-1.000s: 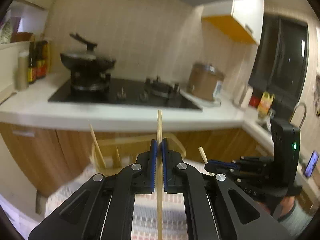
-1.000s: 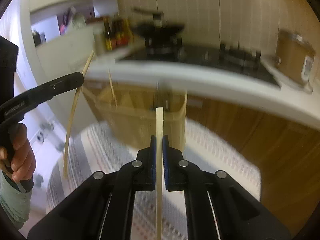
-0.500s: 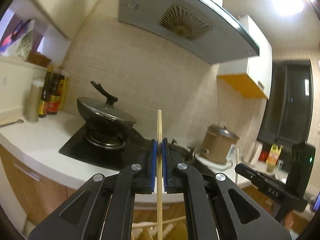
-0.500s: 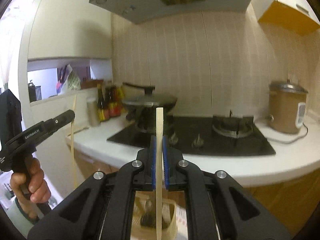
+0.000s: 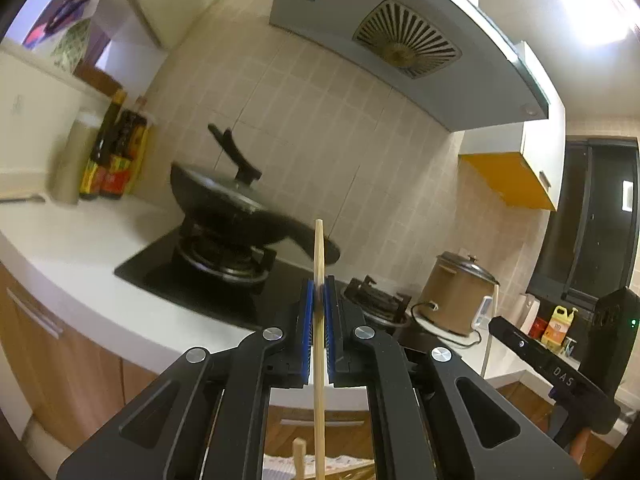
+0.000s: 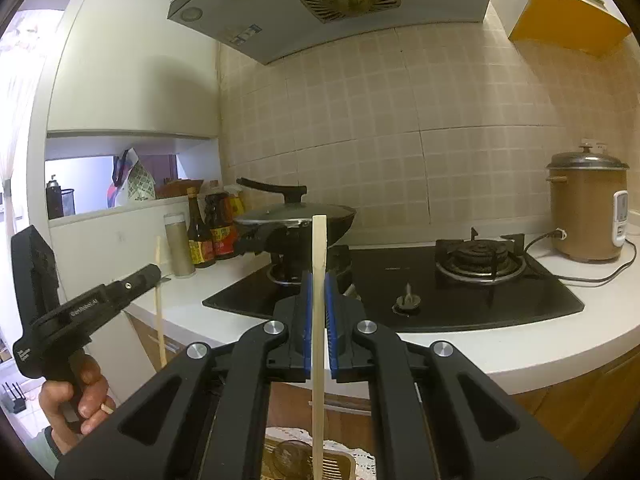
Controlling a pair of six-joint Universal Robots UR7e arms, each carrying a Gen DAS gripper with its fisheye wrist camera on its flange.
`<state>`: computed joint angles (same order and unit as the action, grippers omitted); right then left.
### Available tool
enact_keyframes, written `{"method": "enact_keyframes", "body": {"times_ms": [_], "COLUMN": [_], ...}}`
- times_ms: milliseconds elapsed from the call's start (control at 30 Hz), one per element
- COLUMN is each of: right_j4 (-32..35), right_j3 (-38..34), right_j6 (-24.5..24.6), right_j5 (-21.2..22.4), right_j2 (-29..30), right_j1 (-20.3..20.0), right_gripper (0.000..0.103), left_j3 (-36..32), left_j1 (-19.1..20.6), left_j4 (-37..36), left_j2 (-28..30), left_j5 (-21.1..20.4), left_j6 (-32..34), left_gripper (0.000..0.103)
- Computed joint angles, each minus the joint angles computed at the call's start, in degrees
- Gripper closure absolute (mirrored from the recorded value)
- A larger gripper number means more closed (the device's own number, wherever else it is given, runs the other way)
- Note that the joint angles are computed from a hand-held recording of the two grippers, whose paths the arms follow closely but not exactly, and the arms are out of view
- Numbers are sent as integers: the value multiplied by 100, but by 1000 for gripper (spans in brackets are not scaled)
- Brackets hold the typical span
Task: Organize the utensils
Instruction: 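Lower both chopsticks into the basket and open both tools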
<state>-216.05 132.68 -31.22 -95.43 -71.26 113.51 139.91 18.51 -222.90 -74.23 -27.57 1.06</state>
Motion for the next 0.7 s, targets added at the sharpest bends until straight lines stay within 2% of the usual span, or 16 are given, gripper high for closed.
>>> {"method": "enact_keyframes", "body": {"times_ms": [233,400,467,533,567,600,700], "right_j4": [-396,-617,-558,-346,-294,-281,-104], "right_j3": [178,337,394,478,512,553,664], "right_j6": [-137,-268,-320,-362,-382,-392,-311], "right_j5": [8,-12,-1,-24,-58,-72,-86], "right_j2": [215,268,222,104,64,37,-125], "right_j1": [-180,-220,-227,-232,-229,-236,-261], "right_gripper": [98,98,98,97,95,89,70], "left_j3": [218,305,329,375,400,441,581], "left_j1": [53,-41,-57,-67,-92,-131,-209], "left_j4": [-222,-386,-386,-215,-162,-77,549], "left_j2": [179,261,273,209,192,148,-174], "left_j5": [-84,-77,-97,-121,-78,-19,-1], "left_j6": [-7,253,296,189,153,89,-395], "left_gripper": [100,99,95,83,79,75,70]}}
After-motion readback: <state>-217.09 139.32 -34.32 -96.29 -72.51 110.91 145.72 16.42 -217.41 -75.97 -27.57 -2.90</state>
